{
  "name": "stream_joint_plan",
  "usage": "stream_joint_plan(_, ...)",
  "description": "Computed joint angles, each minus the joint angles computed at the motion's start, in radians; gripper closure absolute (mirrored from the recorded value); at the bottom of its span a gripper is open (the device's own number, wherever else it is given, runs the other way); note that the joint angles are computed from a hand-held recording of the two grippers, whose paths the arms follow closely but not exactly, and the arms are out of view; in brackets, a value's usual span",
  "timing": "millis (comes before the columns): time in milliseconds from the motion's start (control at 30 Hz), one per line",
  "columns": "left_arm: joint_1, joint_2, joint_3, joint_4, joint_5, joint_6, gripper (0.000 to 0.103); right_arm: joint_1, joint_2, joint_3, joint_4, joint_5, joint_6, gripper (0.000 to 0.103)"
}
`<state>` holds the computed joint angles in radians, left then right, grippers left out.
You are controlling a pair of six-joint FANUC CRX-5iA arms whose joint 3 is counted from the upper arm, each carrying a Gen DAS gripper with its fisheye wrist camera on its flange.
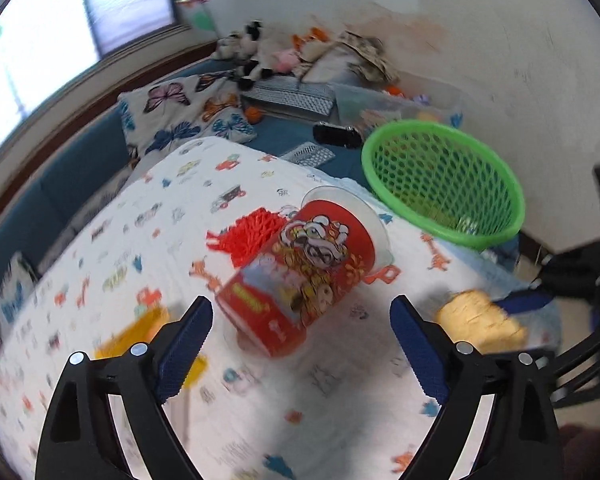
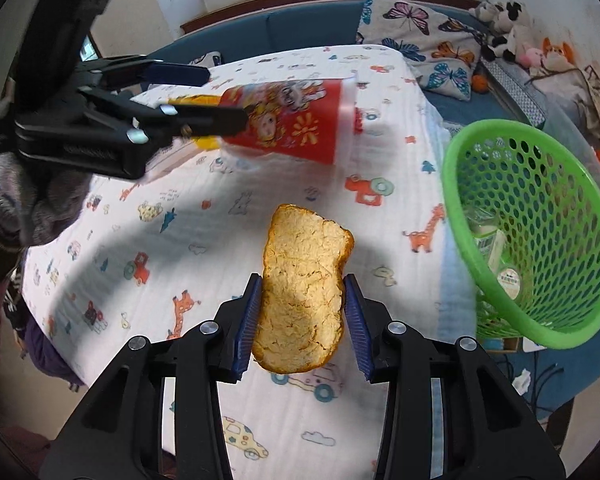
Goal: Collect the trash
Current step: 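Grasp the red snack cup with the left tool while the right tool carries bread to the basket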
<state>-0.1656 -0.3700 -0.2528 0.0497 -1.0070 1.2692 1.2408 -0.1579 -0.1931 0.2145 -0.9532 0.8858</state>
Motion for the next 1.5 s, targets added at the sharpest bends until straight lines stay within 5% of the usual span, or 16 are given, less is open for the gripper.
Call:
stream_joint_plan(333, -0.018, 0.136, 0.091, 0.034, -0.031, -0.258, 0.016, -0.048, -0.01, 0.037, -0.051, -0.034, 0.042, 0.062)
stream_joint_plan(667, -0.016, 0.202, 0.128, 0.066, -0.072, -0.368, 0.016, -0.121, -0.019, 0.052, -0.07, -0.031, 0.044, 0.061)
stream_joint_plan(1500, -0.079, 0.2, 0.133, -0.025, -0.034, -0.285, 0.027, -0.3, -0.028, 0.026, -0.065, -0.044, -0.005, 0.061)
